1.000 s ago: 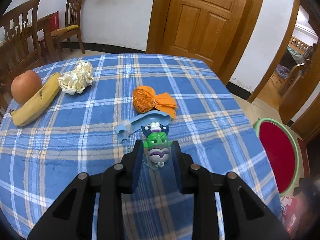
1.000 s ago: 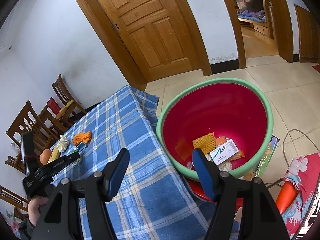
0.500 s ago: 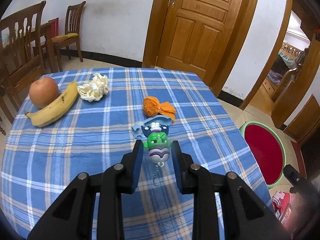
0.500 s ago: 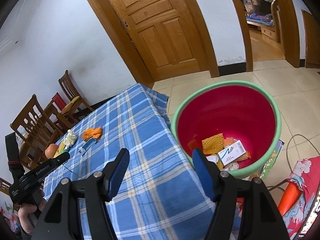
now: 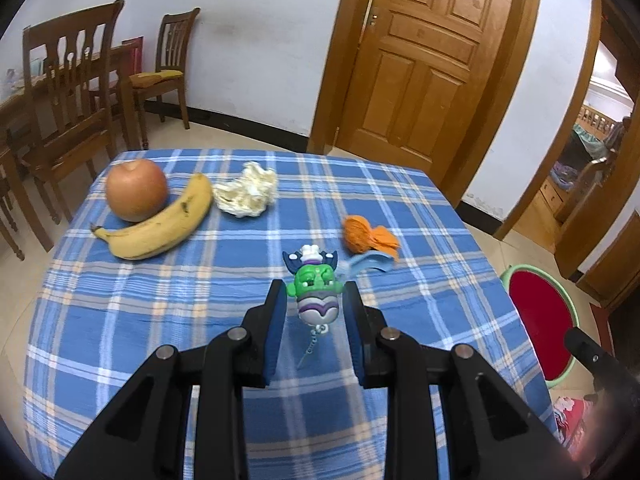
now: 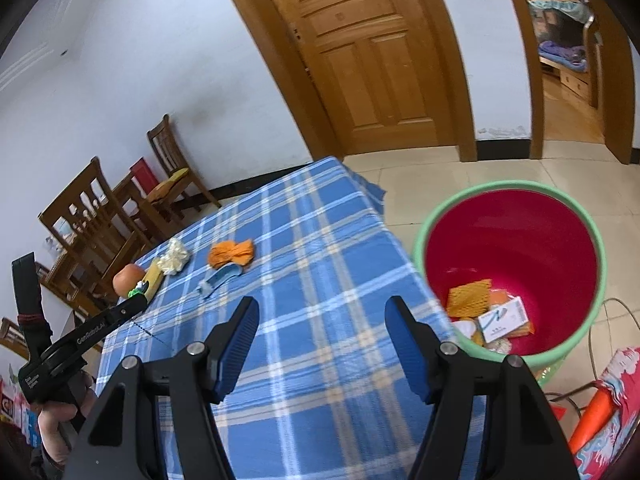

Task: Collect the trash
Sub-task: 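Grasp the blue plastic clip with the right tool while the left tool holds the keychain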

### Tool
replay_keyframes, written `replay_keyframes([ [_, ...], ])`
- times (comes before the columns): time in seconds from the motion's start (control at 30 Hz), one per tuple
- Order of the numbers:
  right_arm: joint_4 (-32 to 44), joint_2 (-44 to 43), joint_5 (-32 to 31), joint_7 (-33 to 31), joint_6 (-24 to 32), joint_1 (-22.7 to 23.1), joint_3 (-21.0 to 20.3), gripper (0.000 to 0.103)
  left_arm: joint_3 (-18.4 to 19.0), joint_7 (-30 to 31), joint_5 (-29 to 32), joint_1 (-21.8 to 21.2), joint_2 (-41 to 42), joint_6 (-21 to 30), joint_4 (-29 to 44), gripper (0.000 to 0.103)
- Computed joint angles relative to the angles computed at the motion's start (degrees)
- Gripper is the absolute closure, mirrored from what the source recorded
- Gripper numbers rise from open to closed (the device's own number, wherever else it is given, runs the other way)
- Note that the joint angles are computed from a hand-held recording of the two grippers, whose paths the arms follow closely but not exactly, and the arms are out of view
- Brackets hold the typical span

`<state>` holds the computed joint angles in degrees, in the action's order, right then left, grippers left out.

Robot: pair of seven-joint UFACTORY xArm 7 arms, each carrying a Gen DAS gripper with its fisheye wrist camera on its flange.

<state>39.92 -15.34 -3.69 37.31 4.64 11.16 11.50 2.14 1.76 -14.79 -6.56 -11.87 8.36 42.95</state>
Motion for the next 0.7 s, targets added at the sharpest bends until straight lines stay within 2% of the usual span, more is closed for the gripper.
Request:
replay_keyframes([
  [0.27,6.28,6.15,1.64,-3.85,1.48,4.08,-1.17,0.035,0.33,-2.15,2.71,3.39,0.22,-0.10,-0.02,0.075],
  [0.6,16.13,15.24,0.16,-5.84,4.78,7.23,-0.87,0.035,2.59,0.27,-0.42,3.73,1.91,-0.52,0.15,0.075],
  [0.7,19.13,18.26,-0.20,-6.66,5.67,8.34,-1.03,0.035,2.21,-0.14,-0.11,4.80,2.52,-0.82,0.27,0.075],
])
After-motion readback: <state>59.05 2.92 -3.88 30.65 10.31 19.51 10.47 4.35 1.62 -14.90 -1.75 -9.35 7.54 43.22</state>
